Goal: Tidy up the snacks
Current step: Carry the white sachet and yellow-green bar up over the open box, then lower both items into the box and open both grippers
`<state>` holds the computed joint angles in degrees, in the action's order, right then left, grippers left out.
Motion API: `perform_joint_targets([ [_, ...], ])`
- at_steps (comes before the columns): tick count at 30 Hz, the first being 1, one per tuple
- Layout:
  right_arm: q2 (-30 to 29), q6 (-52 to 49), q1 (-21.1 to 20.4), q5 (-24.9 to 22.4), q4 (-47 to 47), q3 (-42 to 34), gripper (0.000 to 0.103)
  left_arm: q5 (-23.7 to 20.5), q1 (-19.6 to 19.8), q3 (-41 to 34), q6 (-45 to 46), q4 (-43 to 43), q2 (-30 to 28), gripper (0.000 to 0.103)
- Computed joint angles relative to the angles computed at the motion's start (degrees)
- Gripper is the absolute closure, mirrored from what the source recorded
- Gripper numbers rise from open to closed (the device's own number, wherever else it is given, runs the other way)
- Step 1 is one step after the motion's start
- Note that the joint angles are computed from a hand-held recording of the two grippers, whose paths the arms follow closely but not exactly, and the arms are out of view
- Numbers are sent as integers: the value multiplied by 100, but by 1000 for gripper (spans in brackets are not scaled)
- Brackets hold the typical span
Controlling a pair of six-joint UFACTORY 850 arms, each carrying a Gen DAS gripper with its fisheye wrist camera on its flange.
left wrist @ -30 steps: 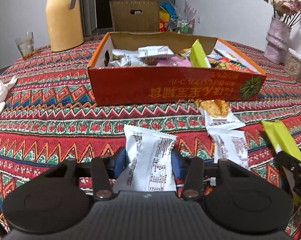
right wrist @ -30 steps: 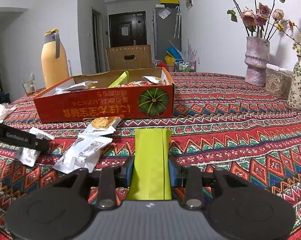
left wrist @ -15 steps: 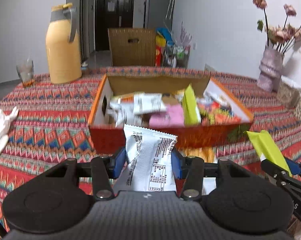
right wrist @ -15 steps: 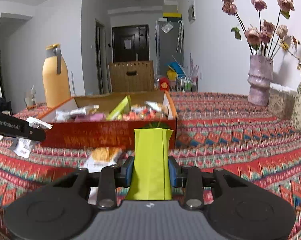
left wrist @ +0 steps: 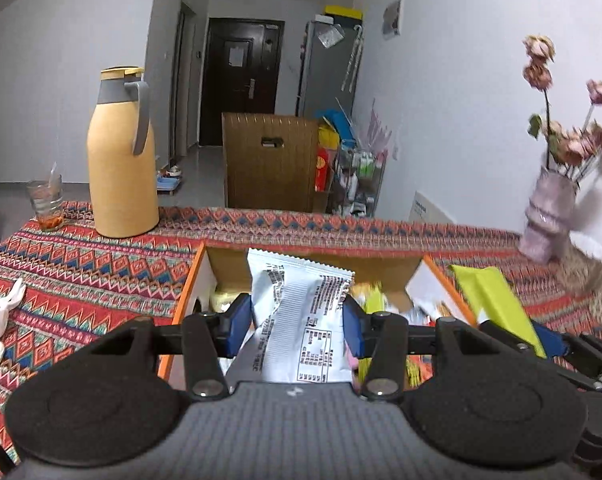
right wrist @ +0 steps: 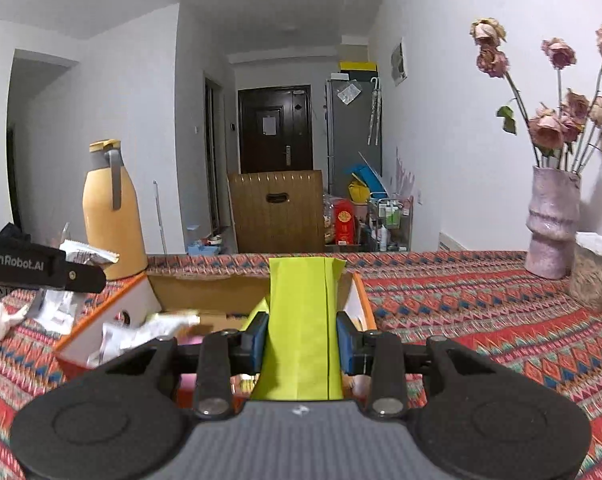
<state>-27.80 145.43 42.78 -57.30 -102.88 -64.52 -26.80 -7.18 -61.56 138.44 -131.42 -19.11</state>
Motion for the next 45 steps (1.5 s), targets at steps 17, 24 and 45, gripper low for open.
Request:
perform_joint_targets([
  [17,-919,-248,-706,751,-266,-972,69,74,-118,-937,385,-713,-1166,54],
  [24,-891,27,-687,765,-284,-871,33,169,-134,-873,541,-971,-1173,1],
  [45,-269,504,-421,455,-335,-336,0,330,-32,-415,397,-1131,-442,0],
])
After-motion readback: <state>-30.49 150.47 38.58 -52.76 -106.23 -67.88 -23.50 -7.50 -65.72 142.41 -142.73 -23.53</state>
